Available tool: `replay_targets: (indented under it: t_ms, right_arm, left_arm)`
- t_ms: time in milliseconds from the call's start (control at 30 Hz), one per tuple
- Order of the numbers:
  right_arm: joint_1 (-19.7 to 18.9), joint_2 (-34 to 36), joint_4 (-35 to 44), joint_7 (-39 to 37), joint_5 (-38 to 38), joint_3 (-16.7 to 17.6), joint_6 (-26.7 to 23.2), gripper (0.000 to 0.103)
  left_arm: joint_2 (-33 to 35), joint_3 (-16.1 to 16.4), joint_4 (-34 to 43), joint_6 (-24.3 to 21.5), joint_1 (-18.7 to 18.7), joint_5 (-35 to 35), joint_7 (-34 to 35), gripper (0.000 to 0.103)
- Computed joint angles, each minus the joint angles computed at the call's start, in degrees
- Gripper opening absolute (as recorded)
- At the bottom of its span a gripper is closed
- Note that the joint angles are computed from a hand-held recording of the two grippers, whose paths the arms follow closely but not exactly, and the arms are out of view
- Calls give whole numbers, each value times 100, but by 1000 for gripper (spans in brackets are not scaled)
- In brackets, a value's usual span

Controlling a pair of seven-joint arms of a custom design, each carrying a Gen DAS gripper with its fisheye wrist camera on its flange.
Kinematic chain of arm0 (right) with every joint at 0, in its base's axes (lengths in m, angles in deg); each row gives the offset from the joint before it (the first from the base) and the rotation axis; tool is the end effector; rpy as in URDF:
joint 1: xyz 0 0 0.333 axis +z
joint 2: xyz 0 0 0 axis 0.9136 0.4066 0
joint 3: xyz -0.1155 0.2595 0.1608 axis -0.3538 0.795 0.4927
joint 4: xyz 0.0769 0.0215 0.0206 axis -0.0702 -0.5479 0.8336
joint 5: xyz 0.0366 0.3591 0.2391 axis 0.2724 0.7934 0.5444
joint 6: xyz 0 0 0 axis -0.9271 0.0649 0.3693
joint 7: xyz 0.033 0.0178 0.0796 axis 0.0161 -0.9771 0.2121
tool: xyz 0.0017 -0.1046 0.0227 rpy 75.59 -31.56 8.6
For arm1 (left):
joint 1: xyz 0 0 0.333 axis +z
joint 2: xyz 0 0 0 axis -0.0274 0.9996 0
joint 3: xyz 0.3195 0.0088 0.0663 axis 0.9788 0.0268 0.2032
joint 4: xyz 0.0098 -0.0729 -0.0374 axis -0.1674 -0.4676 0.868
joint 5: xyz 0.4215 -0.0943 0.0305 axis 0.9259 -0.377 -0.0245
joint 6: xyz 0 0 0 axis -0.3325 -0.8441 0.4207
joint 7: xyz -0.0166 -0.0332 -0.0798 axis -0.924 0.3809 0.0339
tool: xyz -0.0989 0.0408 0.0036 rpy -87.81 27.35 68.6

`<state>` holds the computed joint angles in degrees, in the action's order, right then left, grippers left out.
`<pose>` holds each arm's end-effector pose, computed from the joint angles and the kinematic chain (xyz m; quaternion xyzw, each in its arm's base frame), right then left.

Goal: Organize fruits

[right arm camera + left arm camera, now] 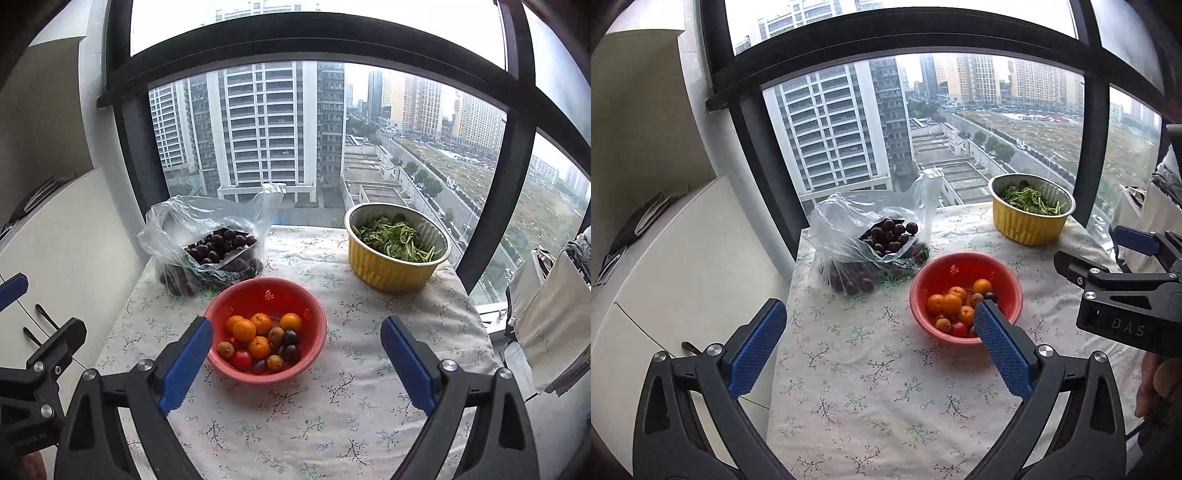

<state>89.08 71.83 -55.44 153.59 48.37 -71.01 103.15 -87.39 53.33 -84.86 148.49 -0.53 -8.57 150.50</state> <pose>0.6432 0.3138 0.6124 -0.7000 0.5688 -0.2663 0.3398 0.5928 -0.0985 0.6389 -0.6494 0.6329 -0.2366 0.3490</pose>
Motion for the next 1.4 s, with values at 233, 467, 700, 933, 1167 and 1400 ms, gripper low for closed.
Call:
replay_targets:
  t_ms: [233, 467, 700, 933, 1167, 1400]
  right_arm:
    - [25, -774, -504, 632, -186, 154, -652, 95]
    - [-27, -1089, -754, 504, 205, 439, -1371, 94]
    - [-15, -1053, -650, 482, 70, 489, -1817, 94]
    - [-45, -930, -529, 393, 270, 446, -2273, 94]
    - [-52, -798, -417, 175, 470, 410, -2517, 94]
    - [-52, -740, -359, 13, 588, 387, -2611, 94]
  left_arm:
    - [-516, 84, -259, -642, -254, -1304, 890, 103]
    - [-506, -36, -185, -1203, -169, -1048, 708, 103]
    - [-171, 21, 69, -1593, -195, -1200, 701, 103]
    - [113, 103, 200, -1923, -210, -1407, 618, 103]
    - [270, 128, 282, -2027, -217, -1428, 474, 103]
    - [335, 137, 321, -2124, -237, -1464, 392, 103]
